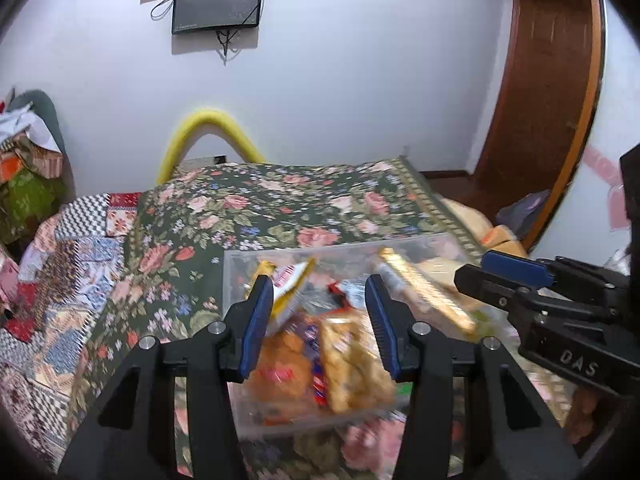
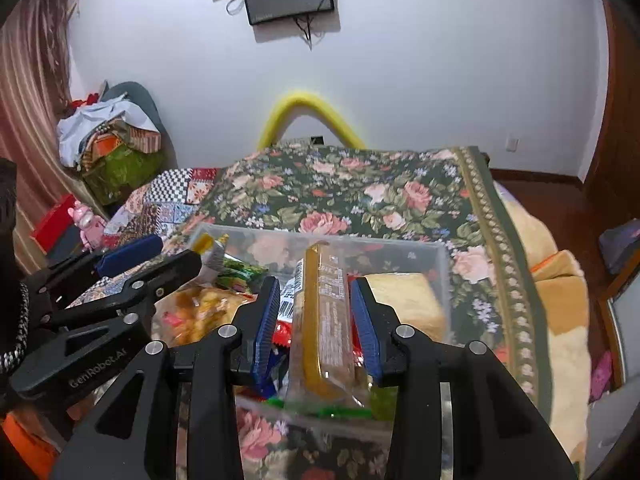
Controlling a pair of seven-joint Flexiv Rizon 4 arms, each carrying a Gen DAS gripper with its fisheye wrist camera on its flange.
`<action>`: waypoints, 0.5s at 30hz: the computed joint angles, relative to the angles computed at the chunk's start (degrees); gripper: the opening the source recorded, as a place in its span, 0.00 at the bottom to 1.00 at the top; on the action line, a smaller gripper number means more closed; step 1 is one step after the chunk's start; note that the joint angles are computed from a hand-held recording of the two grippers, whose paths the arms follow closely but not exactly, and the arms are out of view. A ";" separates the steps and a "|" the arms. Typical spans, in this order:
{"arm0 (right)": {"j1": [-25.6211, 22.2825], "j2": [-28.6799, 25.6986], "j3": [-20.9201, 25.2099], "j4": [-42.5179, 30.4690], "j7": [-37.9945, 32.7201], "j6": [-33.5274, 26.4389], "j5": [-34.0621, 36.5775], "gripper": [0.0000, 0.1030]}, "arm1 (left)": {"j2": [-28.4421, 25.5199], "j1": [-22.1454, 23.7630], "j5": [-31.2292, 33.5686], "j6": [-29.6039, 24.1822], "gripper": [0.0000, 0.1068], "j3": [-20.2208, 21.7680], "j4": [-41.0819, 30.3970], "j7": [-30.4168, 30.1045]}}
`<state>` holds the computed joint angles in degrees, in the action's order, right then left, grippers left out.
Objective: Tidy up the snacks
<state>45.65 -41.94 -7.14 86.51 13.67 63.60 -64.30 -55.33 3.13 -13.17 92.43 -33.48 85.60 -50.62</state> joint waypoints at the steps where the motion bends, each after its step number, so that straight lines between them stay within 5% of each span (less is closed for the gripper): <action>1: 0.47 1.07 -0.36 1.12 1.01 0.02 -0.98 0.34 | 0.61 1.07 0.15 0.34 0.44 -1.19 1.32 0.06; 8: 2.18 9.93 1.29 8.50 9.46 -4.72 -12.15 0.34 | 6.71 14.36 7.93 9.17 0.45 -14.54 16.90 -2.57; 15: 3.19 16.22 6.16 12.89 15.20 -13.30 -20.70 0.39 | 12.29 25.28 16.42 17.22 0.47 -23.33 29.35 -11.28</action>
